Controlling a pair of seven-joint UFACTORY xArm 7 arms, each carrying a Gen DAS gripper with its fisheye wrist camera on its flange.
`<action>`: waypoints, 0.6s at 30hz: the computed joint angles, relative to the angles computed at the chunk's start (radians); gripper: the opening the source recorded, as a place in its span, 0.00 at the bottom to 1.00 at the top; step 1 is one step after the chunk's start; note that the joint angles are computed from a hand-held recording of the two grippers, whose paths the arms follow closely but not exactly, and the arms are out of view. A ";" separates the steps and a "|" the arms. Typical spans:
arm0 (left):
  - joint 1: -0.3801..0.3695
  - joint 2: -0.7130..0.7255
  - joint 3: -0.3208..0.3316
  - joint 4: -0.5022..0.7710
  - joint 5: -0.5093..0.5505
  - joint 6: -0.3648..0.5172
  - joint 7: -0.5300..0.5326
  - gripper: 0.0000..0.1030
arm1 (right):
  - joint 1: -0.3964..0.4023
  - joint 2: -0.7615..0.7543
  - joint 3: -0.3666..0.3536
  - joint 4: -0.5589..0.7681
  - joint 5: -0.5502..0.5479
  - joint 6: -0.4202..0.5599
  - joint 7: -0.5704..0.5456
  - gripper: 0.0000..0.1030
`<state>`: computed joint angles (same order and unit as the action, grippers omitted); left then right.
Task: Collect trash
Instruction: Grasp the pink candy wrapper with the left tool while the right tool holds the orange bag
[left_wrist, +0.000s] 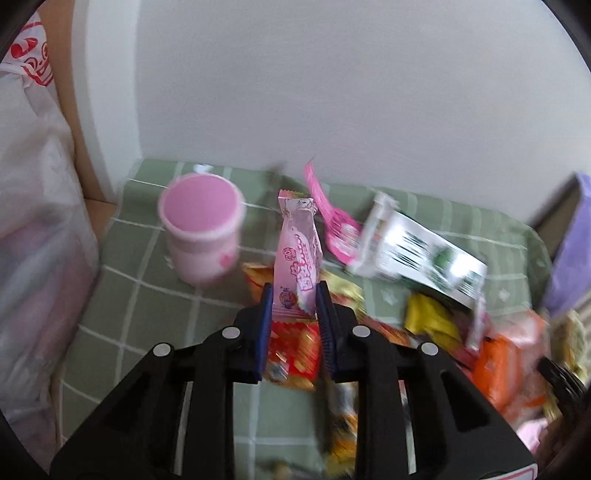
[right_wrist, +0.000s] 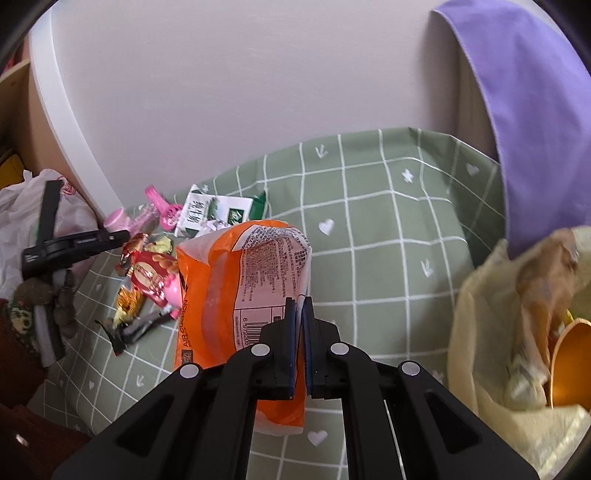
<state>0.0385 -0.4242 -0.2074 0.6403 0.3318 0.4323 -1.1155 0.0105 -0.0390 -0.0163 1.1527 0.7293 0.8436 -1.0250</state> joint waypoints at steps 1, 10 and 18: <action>-0.046 -0.014 0.033 -0.020 -0.046 -0.039 0.044 0.21 | -0.006 -0.004 -0.007 -0.002 0.000 0.006 -0.008 0.06; -0.250 -0.034 0.062 -0.016 -0.260 -0.004 0.378 0.23 | 0.001 -0.054 -0.017 -0.074 -0.019 -0.001 -0.037 0.06; -0.268 -0.044 0.084 -0.005 -0.338 -0.088 0.500 0.54 | 0.008 -0.140 -0.060 -0.165 0.090 -0.017 -0.130 0.14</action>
<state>-0.2290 -0.4683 -0.1234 0.6354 -0.0063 0.3440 -0.6160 0.0190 -0.1795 -0.0765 0.9875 0.8195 0.8263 -1.1547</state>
